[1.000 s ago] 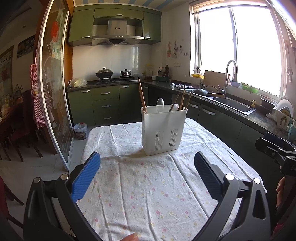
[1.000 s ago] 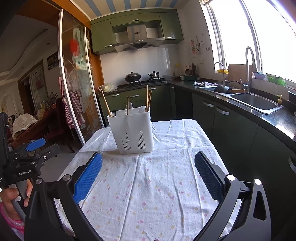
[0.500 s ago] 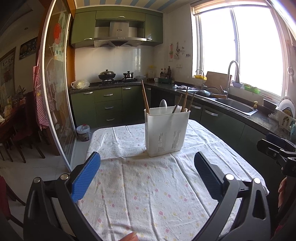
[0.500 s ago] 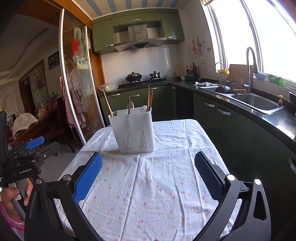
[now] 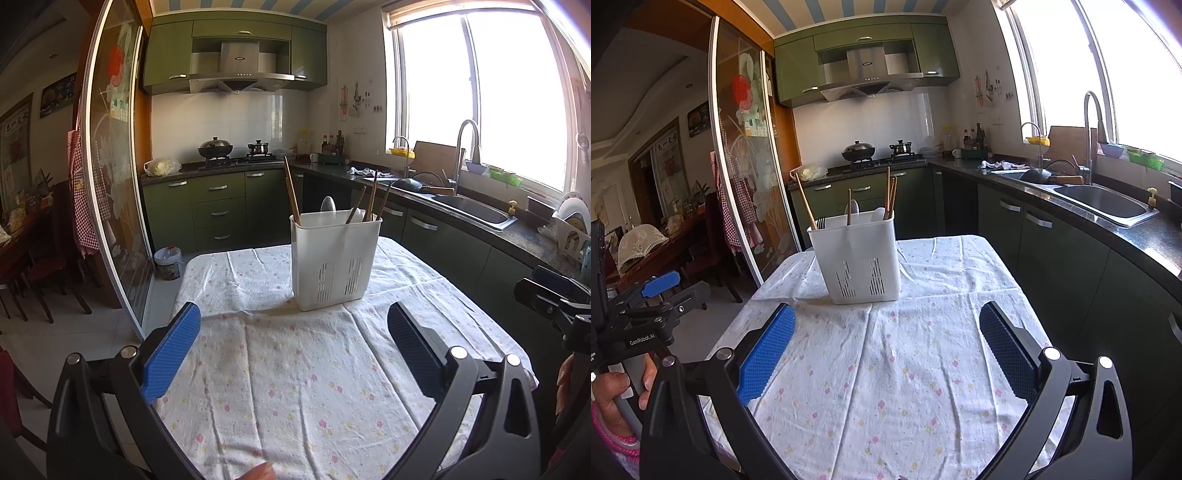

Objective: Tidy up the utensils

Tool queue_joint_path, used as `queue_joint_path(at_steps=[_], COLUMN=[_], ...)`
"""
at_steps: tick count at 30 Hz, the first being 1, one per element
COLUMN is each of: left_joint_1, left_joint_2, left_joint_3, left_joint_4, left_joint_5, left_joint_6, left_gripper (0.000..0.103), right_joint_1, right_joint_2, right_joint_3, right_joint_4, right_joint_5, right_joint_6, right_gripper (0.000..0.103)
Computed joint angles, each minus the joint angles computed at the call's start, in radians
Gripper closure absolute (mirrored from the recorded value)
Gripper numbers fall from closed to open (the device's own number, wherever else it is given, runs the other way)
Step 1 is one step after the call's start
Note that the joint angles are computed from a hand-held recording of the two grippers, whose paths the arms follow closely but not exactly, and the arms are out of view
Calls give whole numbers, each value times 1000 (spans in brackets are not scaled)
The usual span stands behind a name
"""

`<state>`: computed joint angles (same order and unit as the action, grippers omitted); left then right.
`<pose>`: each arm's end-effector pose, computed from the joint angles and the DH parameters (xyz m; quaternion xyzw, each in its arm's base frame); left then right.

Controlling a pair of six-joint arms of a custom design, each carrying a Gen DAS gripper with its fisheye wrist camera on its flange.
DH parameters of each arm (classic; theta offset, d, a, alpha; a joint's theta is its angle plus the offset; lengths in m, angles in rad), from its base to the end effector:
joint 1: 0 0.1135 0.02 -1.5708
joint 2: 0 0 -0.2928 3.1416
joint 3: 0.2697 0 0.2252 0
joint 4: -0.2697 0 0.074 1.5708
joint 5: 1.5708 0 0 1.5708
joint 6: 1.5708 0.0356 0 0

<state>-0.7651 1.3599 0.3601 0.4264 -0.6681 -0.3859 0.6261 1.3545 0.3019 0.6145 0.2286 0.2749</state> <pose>0.1683 -0.1310 0.1943 0.0024 0.8443 -0.0044 0.5358 0.1791 0.1196 0.1945 -0.0862 0.8362 0.1455 0.5218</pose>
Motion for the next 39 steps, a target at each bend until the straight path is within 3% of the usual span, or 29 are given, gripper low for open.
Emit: queue_joint_path(at_steps=[10,15,22,30,35,39], left_joint_1=[8,27,16,111,146,167], left_joint_2=[-1,1,12,-20,-8,13], left_joint_3=[-2,-3,-12,-51,-107,-93], left_joint_4=[1,4,27,88,222,213], left_joint_5=[10,62,30,206,236,268], left_joint_6=[-3,-5,-3,-10,-18,-12], left_gripper=[7,7,7,7,7,7], right_joint_1=[-1,-1,9,-6,-15,-17], right_joint_2=[-1,5,21,11,8,7], right_joint_3=[0,-3,-3,-15,-16,-15], right_joint_4=[0,9,17,24,21,17], right_joint_5=[-1,-3,12,3,-4,-3], right_joint_6=[1,2,4,7,9,9], right_gripper=[5,5,5,5,5,5])
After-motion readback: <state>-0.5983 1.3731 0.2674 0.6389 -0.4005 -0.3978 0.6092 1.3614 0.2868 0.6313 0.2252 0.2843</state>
